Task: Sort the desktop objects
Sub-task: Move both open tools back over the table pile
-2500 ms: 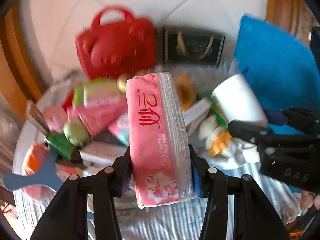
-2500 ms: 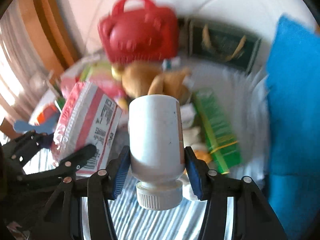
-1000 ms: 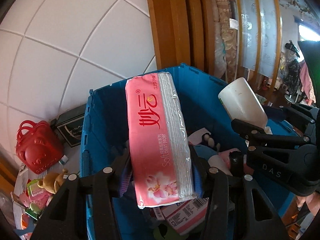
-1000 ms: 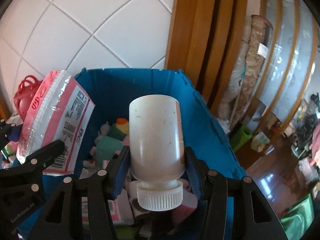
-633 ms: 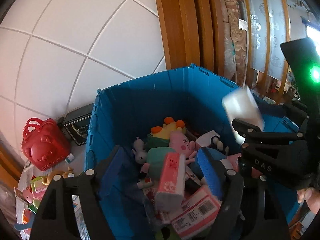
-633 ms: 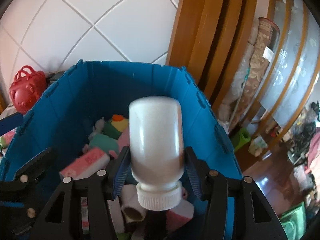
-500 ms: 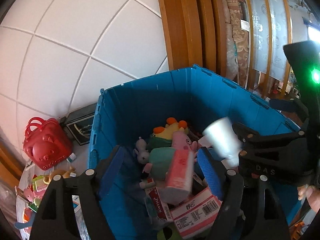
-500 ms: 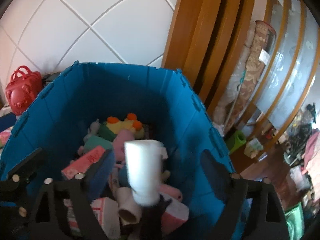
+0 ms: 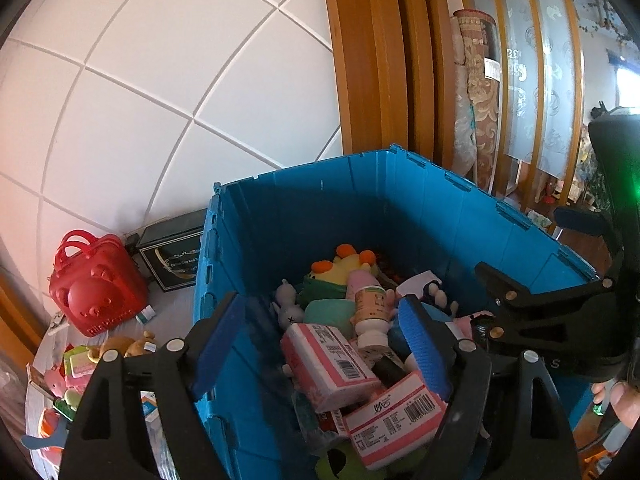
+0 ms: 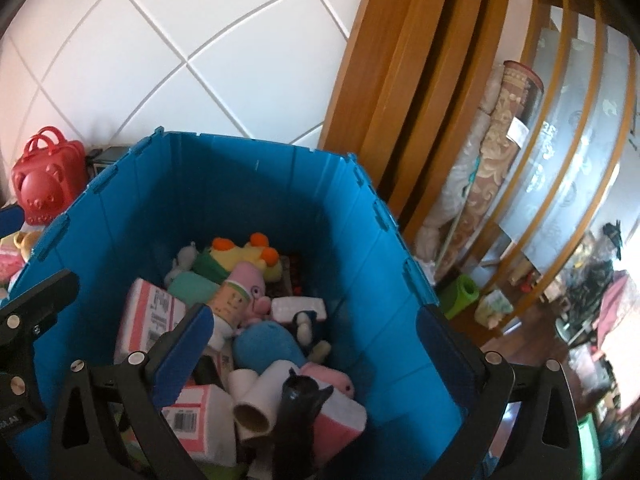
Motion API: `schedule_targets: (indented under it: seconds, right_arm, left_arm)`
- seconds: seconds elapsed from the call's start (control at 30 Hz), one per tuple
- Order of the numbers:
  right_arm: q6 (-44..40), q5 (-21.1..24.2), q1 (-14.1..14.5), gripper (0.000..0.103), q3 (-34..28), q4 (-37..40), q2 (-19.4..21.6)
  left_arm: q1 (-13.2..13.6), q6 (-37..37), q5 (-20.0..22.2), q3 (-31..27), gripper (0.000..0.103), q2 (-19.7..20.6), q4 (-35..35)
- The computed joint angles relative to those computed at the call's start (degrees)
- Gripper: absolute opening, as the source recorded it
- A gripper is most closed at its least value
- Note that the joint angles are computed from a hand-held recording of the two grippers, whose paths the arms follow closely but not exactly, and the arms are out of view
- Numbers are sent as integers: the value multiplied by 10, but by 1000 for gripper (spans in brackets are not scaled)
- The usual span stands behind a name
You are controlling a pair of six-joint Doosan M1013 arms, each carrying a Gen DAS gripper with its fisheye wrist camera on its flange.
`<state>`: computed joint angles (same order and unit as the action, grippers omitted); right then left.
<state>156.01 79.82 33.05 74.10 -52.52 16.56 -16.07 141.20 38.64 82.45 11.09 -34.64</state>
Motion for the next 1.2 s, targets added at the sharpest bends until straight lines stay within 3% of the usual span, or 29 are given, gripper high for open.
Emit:
schedule_targets:
  seconds: [0.43,0.63,0.8,1.03,1.2]
  right_arm:
    - [28,33,28,103,9,-42,2]
    - [91,17,59,103,12,-81,6]
    - [160,-16,88,103,3,-138,24]
    - [231,-89,113,103,-40,-218,66]
    - [186,-143,119,103,-111,-210,117]
  left_arm:
    - [25,62,1,26,79,-20,-72]
    - [53,119,-45,61,79,-40,-151]
    - [97,156,-76,85,79,-41,-259]
    - [153,115,-114,78,79,-14,-211]
    - [198,51,-100,48,79,23,-141]
